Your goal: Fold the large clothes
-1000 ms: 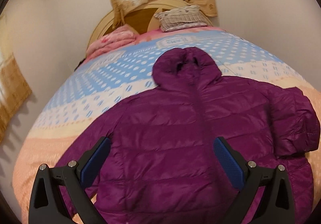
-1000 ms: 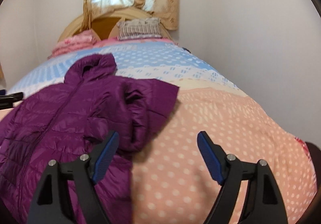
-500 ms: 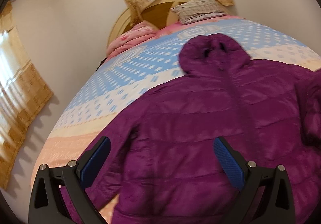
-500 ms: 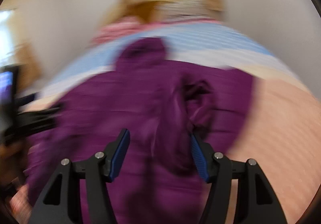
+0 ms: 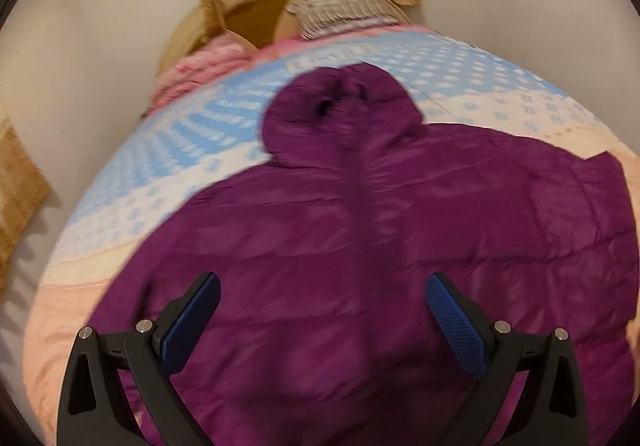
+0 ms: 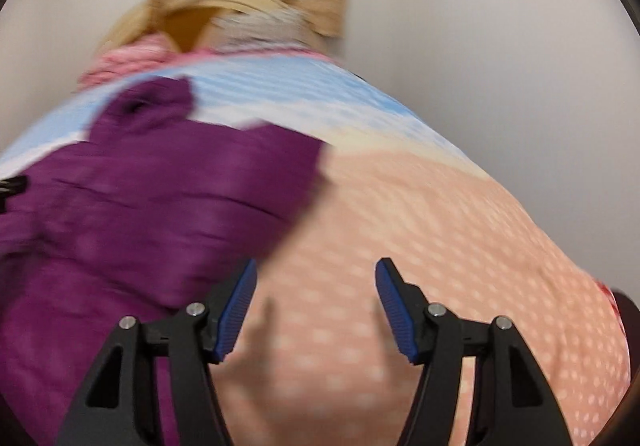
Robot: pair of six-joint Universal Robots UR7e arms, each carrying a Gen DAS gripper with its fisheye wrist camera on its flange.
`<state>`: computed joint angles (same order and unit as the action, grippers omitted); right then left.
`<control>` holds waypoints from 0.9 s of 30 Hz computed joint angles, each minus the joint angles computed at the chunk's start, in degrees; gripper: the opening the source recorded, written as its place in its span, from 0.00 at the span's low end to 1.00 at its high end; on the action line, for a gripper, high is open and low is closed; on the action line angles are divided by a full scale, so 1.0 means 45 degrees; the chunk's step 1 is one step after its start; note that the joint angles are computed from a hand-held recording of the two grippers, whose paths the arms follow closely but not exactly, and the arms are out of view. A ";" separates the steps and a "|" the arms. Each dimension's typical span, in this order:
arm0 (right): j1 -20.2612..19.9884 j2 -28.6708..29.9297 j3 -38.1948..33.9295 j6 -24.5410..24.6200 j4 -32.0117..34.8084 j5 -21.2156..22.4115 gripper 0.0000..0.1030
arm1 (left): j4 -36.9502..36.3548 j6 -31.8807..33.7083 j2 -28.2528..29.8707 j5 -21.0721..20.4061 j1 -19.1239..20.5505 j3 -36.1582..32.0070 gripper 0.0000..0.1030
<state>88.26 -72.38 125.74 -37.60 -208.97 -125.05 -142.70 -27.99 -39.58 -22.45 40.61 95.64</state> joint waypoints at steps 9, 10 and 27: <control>-0.0441 -0.0191 0.0096 0.0652 0.0896 0.0060 0.83 | -0.1581 0.2725 0.1275 -0.2814 0.0533 -0.1689 0.07; -0.0448 -0.0121 0.0054 0.0632 0.0852 0.0062 0.84 | -0.2285 0.3169 0.1186 -0.2621 0.0365 -0.1516 0.06; -0.0441 0.0178 -0.0001 0.0084 0.0015 -0.0299 0.89 | -0.3091 0.2318 -0.1473 0.1916 0.0080 0.2216 0.06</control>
<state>86.28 -71.58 125.74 -37.22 -208.90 -126.39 -156.61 -17.56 -46.21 -13.83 40.97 105.61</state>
